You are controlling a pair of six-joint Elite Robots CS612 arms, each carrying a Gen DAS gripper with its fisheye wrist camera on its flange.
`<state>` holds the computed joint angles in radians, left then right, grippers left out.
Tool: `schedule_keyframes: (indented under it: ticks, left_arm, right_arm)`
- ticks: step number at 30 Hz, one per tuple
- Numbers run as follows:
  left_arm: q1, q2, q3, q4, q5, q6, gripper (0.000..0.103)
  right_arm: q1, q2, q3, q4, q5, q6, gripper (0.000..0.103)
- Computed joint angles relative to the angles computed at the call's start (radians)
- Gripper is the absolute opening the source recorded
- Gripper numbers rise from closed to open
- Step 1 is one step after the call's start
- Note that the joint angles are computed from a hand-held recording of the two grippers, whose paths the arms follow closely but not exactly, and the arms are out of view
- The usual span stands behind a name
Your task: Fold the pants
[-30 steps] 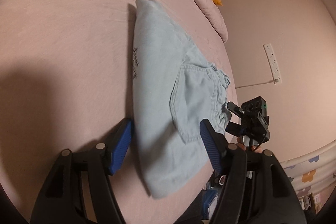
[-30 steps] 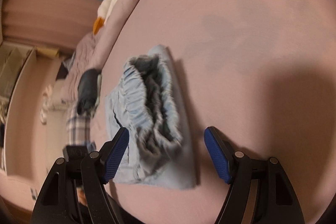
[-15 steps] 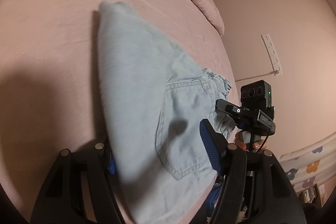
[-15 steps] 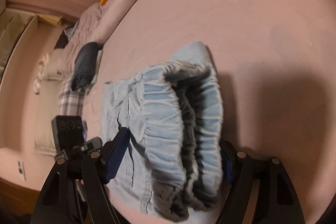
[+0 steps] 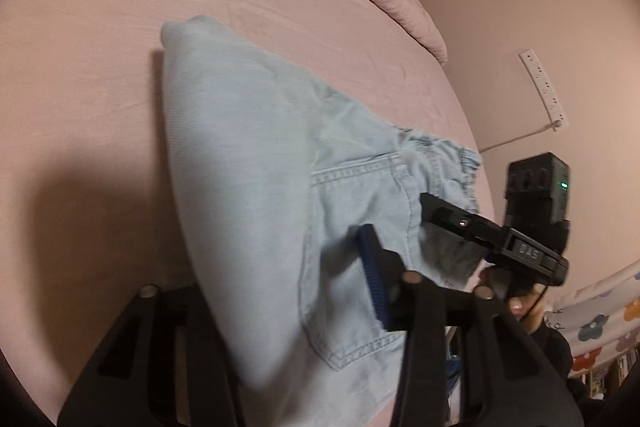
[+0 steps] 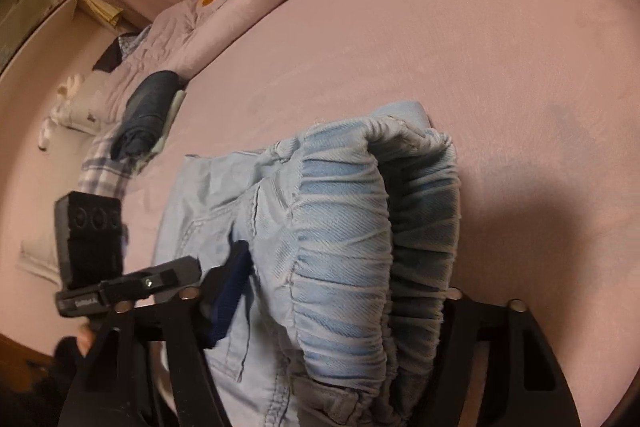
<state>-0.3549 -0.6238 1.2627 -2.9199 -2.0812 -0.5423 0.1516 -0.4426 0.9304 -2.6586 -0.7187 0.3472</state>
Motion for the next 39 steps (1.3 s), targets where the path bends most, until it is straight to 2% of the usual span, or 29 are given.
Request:
schedule_keyframes:
  ticks: [3, 5, 11, 15, 23, 39]
  left_arm:
    - [-0.01, -0.021, 0.025, -0.004, 0.053, 0.021, 0.028]
    - [-0.019, -0.039, 0.046, -0.02, 0.09, 0.038, 0.028]
    - [-0.037, -0.086, 0.103, -0.072, 0.179, 0.063, 0.028]
    - [-0.045, -0.125, 0.146, -0.099, 0.237, 0.072, 0.028]
    - [-0.046, -0.184, 0.223, -0.145, 0.321, 0.087, 0.028]
    - [-0.024, -0.236, 0.313, -0.239, 0.413, 0.053, 0.028]
  right_arm:
    - [0.0, -0.023, 0.044, -0.076, -0.029, 0.031, 0.056]
    - [0.003, -0.038, 0.066, -0.107, -0.056, 0.025, 0.051]
    - [0.02, -0.098, 0.135, -0.186, -0.164, -0.023, 0.046]
    - [0.029, -0.12, 0.159, -0.227, -0.19, -0.032, 0.046]
    - [0.043, -0.137, 0.163, -0.288, -0.18, -0.04, 0.046]
    - [0.087, -0.117, 0.066, -0.247, -0.159, -0.124, 0.046]
